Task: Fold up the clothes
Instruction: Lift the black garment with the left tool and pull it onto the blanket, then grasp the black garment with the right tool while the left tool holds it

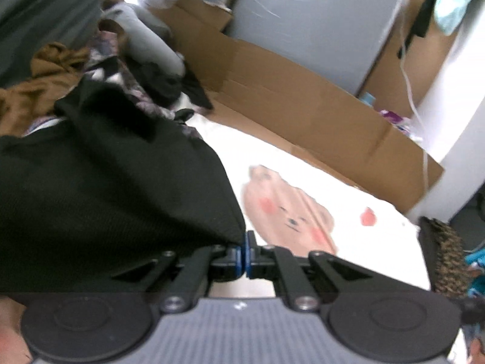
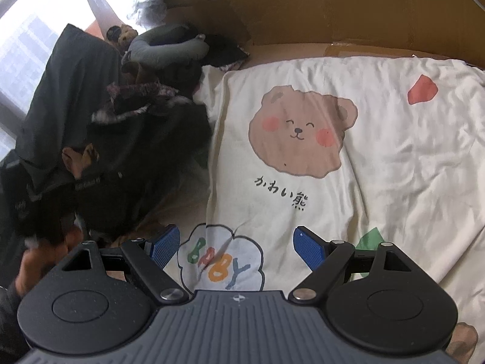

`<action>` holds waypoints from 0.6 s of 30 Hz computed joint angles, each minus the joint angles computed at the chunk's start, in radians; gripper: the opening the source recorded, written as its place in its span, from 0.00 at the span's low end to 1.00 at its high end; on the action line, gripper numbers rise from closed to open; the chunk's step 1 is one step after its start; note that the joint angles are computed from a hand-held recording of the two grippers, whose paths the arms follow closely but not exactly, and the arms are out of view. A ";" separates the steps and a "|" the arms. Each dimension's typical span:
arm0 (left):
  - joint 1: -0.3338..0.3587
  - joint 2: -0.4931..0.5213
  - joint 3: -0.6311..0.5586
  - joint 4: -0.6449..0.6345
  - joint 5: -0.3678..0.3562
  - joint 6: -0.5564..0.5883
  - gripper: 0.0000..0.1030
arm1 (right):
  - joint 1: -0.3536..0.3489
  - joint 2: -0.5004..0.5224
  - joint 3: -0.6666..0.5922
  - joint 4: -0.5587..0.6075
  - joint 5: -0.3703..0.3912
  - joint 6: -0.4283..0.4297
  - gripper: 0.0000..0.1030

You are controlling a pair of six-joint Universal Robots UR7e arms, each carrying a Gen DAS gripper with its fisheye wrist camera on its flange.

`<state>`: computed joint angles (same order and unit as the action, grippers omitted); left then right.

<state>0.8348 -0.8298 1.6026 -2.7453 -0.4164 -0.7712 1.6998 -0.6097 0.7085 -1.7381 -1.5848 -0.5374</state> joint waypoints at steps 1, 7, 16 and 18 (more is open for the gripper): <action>-0.002 0.012 -0.005 -0.020 -0.016 0.000 0.02 | -0.001 0.003 -0.008 0.003 0.004 0.007 0.84; -0.008 0.090 -0.064 -0.066 -0.096 0.009 0.01 | -0.011 0.028 -0.061 0.033 0.015 0.051 0.84; -0.015 0.179 -0.150 -0.112 -0.168 0.087 0.01 | -0.028 0.073 -0.143 0.090 0.009 0.128 0.84; -0.018 0.190 -0.160 -0.118 -0.184 0.105 0.01 | -0.032 0.080 -0.157 0.100 0.009 0.143 0.84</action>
